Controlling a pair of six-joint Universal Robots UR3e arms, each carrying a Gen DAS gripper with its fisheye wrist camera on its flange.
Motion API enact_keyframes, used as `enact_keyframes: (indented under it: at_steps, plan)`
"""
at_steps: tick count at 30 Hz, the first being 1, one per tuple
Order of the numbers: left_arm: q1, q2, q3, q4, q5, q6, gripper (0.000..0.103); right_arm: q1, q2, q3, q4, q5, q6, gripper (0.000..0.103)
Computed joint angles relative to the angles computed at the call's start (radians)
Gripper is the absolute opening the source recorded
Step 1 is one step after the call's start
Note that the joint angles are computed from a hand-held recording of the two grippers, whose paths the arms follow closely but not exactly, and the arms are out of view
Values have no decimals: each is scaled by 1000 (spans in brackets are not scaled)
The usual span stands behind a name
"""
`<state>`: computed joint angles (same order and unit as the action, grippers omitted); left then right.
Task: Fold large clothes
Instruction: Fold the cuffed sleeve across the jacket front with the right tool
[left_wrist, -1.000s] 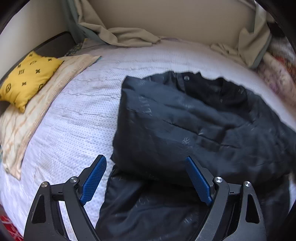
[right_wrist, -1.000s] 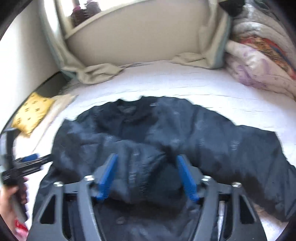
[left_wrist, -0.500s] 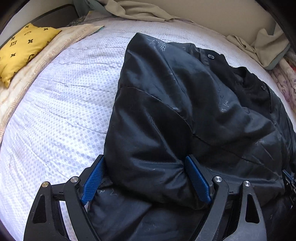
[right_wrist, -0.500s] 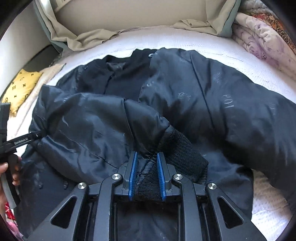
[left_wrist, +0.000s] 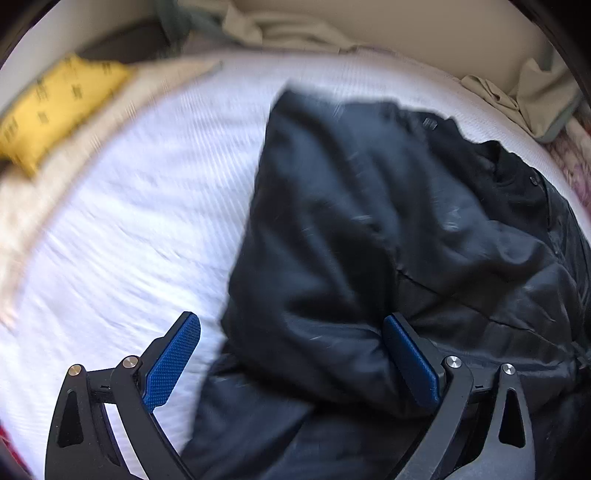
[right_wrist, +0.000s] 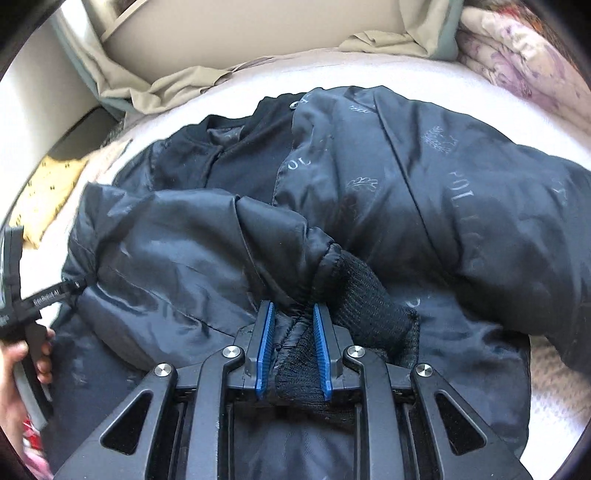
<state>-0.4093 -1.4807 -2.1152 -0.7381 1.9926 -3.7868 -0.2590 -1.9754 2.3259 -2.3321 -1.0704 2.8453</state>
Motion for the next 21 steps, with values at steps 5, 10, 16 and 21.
enact_keyframes:
  at_steps: [5,10,16,21]
  plan:
    - [-239,-15,166,-98,234,-55,103,-116,-214,-47,248,97,-56,44]
    - [-224,-27,140,-23,17,-23,103,-123,-248,-60,286,92,-57,44]
    - [-100,-66,50,35,-117,13,103,-27,-120,-11,121,-2,-1,44]
    - [-47,-53,-3,64,-198,28,103,-46,-82,10,101,30,-29,47]
